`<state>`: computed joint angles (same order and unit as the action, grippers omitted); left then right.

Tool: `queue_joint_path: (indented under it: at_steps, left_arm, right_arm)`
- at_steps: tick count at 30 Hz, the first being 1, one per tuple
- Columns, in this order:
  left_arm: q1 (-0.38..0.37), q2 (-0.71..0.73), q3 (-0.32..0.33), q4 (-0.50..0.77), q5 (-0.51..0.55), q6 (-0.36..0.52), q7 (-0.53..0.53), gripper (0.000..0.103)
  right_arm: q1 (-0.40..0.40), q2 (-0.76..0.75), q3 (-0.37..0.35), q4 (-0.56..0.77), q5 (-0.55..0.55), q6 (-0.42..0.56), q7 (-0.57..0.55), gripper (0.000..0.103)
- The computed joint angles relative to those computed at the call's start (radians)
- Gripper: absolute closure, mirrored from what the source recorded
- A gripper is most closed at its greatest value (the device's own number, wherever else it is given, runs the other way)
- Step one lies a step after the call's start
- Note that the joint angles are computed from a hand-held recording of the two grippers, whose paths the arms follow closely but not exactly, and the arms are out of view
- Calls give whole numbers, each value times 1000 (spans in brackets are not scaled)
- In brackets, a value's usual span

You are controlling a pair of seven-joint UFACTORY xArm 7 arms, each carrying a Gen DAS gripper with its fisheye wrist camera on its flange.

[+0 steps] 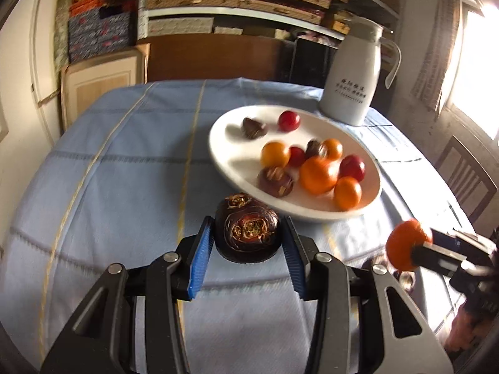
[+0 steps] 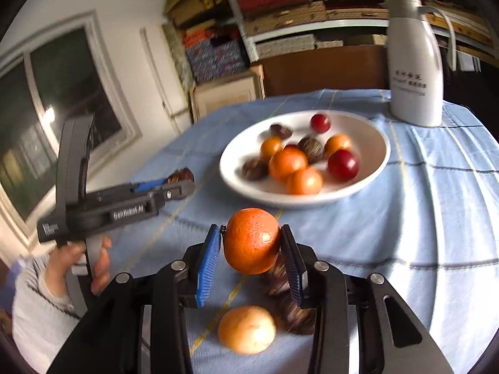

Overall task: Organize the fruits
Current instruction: 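Carry both fruits over the white plate and open both tools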

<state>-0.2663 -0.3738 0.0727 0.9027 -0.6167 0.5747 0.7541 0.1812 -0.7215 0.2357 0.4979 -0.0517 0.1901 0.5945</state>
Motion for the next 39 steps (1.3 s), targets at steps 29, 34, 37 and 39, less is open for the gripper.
queue_joint_path:
  at_steps: [29, 34, 37, 39]
  left_arm:
    - [90, 268, -140, 232, 43, -103, -101, 6]
    - [85, 165, -91, 101, 59, -105, -117, 5]
    - [78, 85, -55, 17, 54, -99, -119, 5]
    - [69, 20, -27, -45, 43, -97, -109, 5]
  right_arm:
    - [-139, 256, -131, 181, 23, -136, -16, 37]
    - [-124, 88, -95, -4, 68, -158, 30, 36]
    - [-120, -16, -49, -78, 77, -107, 70, 31]
    - [-132, -101, 5, -130, 70, -92, 113, 20]
